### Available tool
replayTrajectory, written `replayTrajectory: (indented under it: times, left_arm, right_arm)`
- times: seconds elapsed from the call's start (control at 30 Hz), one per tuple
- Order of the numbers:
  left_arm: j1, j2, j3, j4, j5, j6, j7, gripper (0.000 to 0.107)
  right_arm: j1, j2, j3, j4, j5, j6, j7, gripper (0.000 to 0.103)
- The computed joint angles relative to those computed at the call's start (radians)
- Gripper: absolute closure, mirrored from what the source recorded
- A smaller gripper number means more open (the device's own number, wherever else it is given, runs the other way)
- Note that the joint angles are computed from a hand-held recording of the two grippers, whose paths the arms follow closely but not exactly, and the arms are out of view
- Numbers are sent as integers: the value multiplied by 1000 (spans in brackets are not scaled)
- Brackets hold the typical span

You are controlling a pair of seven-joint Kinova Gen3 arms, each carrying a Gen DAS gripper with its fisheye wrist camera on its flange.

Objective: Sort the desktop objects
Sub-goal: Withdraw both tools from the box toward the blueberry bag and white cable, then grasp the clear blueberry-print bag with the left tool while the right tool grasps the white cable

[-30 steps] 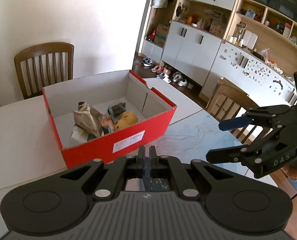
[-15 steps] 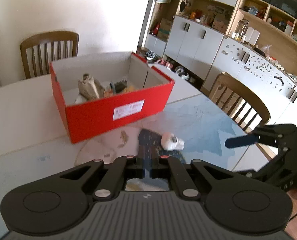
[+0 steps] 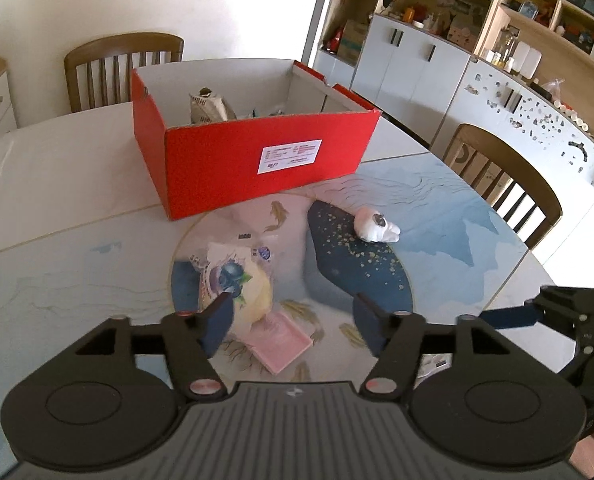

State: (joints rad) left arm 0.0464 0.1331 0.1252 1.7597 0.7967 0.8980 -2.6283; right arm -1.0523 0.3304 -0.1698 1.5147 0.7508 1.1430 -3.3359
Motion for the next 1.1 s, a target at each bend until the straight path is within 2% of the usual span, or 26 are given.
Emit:
replayTrajectory:
  times: [0.07, 0.13, 0.23, 0.4, 0.6, 0.77, 1.1]
  left_arm:
    - [-1, 0, -1, 9, 5, -12, -14, 18]
    - [-5, 2, 0, 21, 14, -22, -38, 17]
    - [-3, 11, 1, 27, 15, -34, -40, 5]
    - [-1, 25, 10, 48, 37, -88, -62, 5]
    - [14, 49, 32, 53, 20, -162, -72, 5]
    - [21, 76, 49, 38, 9, -203, -62, 5]
    - [21, 128, 92, 3, -22, -218, -61, 5]
  right_arm:
    - [-13, 7, 4, 8, 12, -3, -42, 4]
    - [-29, 17, 9, 10, 29, 8, -85, 2]
    - [-36, 28, 13, 11, 36, 10, -126, 1]
    - [-45, 67, 23, -14, 39, 30, -150, 1]
    - [-55, 121, 44, -63, 12, 57, -129, 1]
    - [-67, 142, 67, -71, 4, 63, -163, 1]
    - [-72, 177, 84, -98, -12, 83, -171, 2]
